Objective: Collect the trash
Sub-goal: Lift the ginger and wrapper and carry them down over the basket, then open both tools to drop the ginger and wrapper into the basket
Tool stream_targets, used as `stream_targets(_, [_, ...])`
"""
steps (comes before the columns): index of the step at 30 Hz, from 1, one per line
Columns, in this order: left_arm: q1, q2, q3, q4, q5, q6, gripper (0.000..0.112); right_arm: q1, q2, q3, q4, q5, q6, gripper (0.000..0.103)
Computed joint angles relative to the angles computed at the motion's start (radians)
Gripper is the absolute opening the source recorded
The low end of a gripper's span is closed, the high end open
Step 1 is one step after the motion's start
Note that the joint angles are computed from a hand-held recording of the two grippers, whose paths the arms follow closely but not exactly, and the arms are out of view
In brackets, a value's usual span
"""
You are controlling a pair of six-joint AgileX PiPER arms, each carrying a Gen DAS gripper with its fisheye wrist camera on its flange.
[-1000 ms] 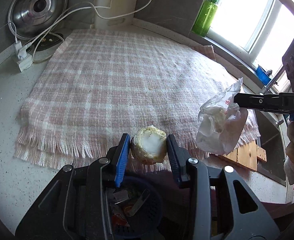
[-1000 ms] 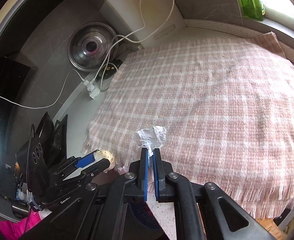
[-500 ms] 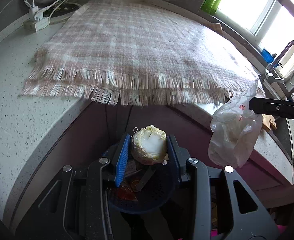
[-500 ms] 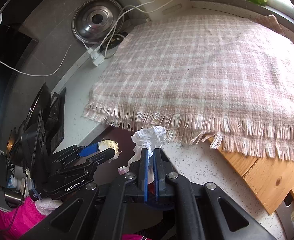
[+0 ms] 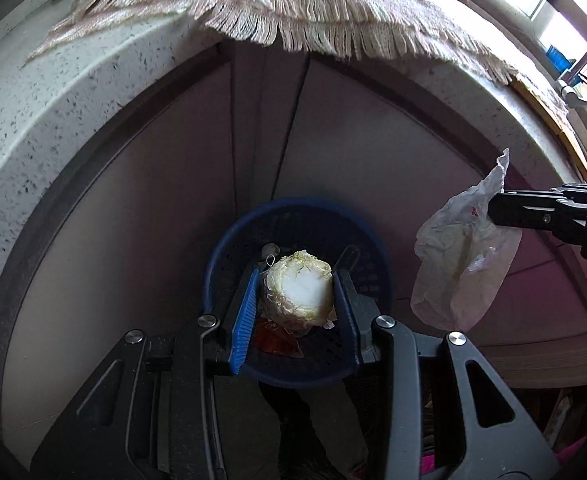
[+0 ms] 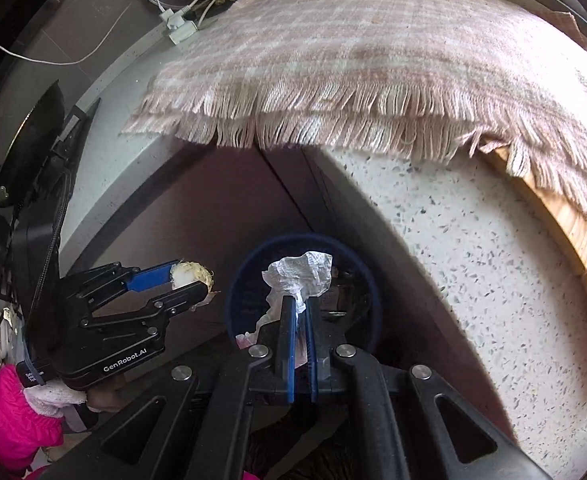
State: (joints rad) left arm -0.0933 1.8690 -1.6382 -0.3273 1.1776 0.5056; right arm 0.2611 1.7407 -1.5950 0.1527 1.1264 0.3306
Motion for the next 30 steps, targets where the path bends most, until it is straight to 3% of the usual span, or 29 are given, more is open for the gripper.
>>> stream_targets(15, [0.002, 0.041, 0.051, 0.021, -0.054, -0.02, 0.038, 0.048, 0.055, 0.091, -0.022, -0.064, 0.021, 0.007])
stream_targets(19, [-0.006, 0.035, 0.061, 0.034, -0.061, -0.027, 0.038, 0.057, 0.048, 0.105, -0.029, -0.074, 0.025, 0.024])
stream_targets(24, [-0.019, 0.038, 0.079, 0.053, -0.081, -0.036, 0.038, 0.065, 0.042, 0.11, -0.033, -0.075, 0.037, 0.027])
stream_targets(28, [-0.016, 0.021, 0.095, 0.046, -0.101, -0.039, 0.057, 0.08, 0.067, 0.068, -0.039, -0.066, 0.054, 0.029])
stream_targets(30, [-0.012, 0.012, 0.104, 0.04, -0.109, -0.034, 0.058, 0.082, 0.049, 0.08, -0.038, -0.066, 0.052, 0.029])
